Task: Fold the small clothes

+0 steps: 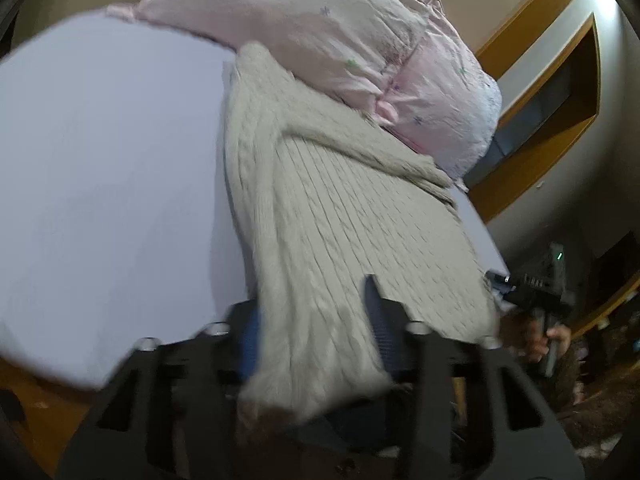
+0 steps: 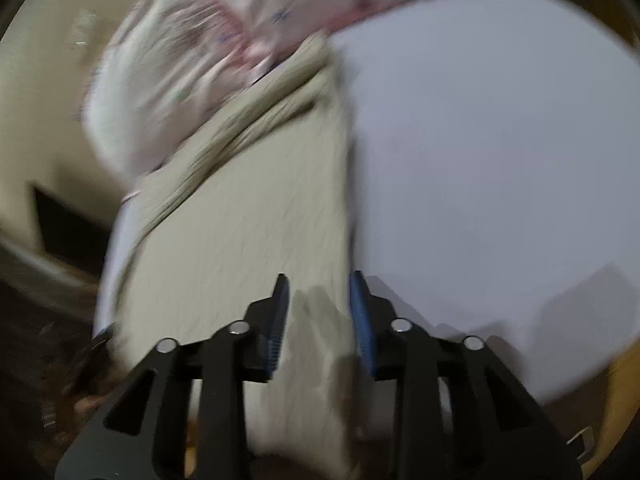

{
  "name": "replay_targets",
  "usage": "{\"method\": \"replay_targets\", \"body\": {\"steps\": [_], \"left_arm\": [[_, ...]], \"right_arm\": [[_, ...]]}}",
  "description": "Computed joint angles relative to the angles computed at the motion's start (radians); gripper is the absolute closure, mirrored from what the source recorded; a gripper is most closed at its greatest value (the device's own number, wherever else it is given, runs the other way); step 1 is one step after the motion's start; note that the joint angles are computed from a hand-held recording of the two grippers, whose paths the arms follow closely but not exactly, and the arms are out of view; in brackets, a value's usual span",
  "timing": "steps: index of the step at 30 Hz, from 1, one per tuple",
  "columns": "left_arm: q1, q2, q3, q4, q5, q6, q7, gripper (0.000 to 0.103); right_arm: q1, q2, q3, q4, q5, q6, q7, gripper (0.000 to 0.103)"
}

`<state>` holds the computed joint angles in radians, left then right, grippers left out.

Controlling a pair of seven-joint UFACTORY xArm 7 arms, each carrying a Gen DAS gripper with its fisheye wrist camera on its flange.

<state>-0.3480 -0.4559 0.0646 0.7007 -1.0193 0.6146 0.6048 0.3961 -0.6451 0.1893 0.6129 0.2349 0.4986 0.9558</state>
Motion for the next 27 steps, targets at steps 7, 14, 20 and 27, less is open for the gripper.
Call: {"method": "replay_targets", "body": {"steps": [7, 14, 20, 27], "left_arm": [[-0.004, -0.064, -0.009, -0.049, 0.024, 0.052, -0.05, 0.092], [-0.013, 0.061, 0.042, 0.156, -0.088, 0.057, 0.009, 0.095], [0.058, 0.538, -0.025, 0.653, -0.096, -0.123, -0.15, 0.095], [0.11, 0.9, -0.058, 1.035, 0.178, -0.032, -0.537, 0.095]], "right_arm": [[0.208, -0.008, -0.083, -0.037, 0.143, -0.033, -0.148, 0.095], [0.221, 0.076, -0.188, 0.072, 0.205, -0.352, -0.355, 0.096], [0.217, 0.431, -0.396, 0.37, 0.289, -0.511, -0.463, 0.096], [-0.018, 0.716, -0.311, 0.557, 0.325, -0.333, -0.28, 0.094]]}}
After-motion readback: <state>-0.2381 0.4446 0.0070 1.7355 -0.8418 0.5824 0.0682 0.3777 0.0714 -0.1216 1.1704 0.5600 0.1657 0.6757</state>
